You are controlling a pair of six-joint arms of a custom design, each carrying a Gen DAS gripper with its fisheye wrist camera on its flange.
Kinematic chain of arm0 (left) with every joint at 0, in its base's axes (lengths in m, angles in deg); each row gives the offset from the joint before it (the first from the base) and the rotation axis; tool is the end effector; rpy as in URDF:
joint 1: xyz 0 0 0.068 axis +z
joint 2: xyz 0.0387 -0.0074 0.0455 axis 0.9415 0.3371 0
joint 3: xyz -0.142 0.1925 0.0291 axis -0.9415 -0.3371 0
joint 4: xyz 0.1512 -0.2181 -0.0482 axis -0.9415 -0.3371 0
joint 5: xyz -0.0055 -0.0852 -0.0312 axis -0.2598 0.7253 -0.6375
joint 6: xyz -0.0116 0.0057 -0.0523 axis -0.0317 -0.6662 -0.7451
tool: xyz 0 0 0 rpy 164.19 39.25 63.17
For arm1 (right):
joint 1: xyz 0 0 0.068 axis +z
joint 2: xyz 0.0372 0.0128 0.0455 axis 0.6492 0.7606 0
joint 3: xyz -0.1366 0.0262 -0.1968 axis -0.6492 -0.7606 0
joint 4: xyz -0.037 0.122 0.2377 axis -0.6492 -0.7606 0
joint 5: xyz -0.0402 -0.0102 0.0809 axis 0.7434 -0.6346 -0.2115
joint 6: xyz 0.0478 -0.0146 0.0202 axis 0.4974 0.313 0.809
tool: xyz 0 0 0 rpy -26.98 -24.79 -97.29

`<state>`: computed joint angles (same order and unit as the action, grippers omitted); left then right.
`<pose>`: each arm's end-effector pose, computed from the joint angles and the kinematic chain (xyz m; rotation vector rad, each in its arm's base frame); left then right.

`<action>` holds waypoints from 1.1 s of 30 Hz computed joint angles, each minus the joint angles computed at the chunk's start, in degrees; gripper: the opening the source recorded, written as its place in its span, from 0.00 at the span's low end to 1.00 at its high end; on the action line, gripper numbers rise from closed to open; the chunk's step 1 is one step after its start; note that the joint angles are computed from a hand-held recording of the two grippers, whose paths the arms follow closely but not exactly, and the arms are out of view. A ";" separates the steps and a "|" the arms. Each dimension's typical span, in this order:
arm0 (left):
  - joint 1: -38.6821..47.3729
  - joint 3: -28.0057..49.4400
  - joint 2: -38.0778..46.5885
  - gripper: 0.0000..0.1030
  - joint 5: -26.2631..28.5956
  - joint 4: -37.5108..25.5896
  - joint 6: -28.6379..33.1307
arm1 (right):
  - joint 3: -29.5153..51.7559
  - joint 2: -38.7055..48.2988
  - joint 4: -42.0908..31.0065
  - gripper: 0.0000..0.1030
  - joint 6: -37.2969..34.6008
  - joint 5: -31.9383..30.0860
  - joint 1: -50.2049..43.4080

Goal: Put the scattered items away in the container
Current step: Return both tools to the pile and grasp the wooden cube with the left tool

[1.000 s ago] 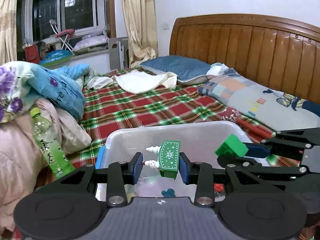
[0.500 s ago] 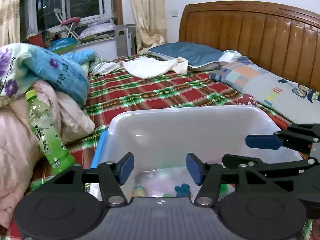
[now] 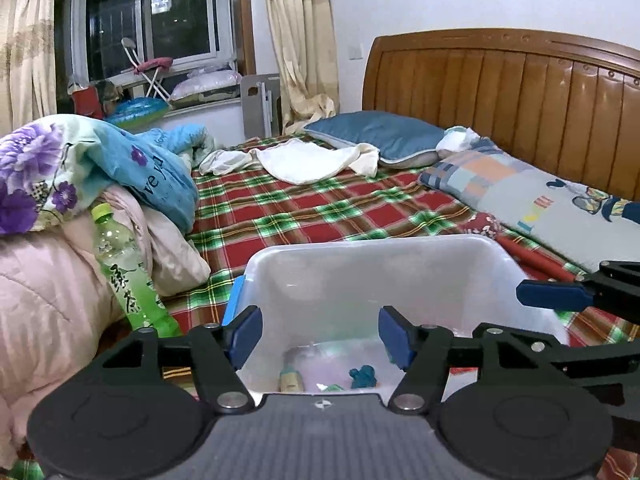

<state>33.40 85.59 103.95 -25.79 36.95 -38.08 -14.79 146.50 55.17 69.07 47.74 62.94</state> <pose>0.3433 -0.2491 0.1450 0.5165 2.0574 -0.2049 0.2672 0.1014 0.1021 -0.2115 2.0393 0.0251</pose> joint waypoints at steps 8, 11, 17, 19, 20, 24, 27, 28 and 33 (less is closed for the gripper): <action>-3.19 -16.66 -7.72 0.72 -0.77 6.34 -2.98 | -11.80 -8.17 0.83 0.50 2.91 2.34 2.45; -5.05 -20.45 -6.59 0.72 -0.87 8.23 -3.93 | -14.58 -5.60 3.42 0.49 4.18 2.33 2.54; -8.15 -26.43 -3.60 0.72 -0.43 12.53 -7.04 | -17.94 1.80 10.15 0.45 5.54 2.50 3.84; -9.34 -28.46 -2.52 0.72 -0.51 14.40 -8.54 | -19.20 3.63 12.61 0.45 6.04 2.54 4.42; -9.93 -29.45 -2.00 0.71 -0.57 15.35 -9.62 | -19.79 4.42 13.74 0.45 6.23 2.92 4.87; -12.93 -32.92 0.57 0.65 -2.81 20.54 -12.89 | -20.97 8.25 18.20 0.45 7.61 3.48 6.64; -12.67 -32.71 2.22 0.65 -3.21 22.09 -12.21 | -21.99 10.95 21.57 0.45 8.93 3.94 8.01; -12.48 -32.33 2.60 0.65 -3.23 22.40 -12.00 | -22.05 11.54 21.95 0.45 9.55 4.39 8.79; -10.82 -29.21 4.24 0.40 0.53 20.21 -10.04 | -21.98 13.81 22.67 0.43 10.27 7.44 11.71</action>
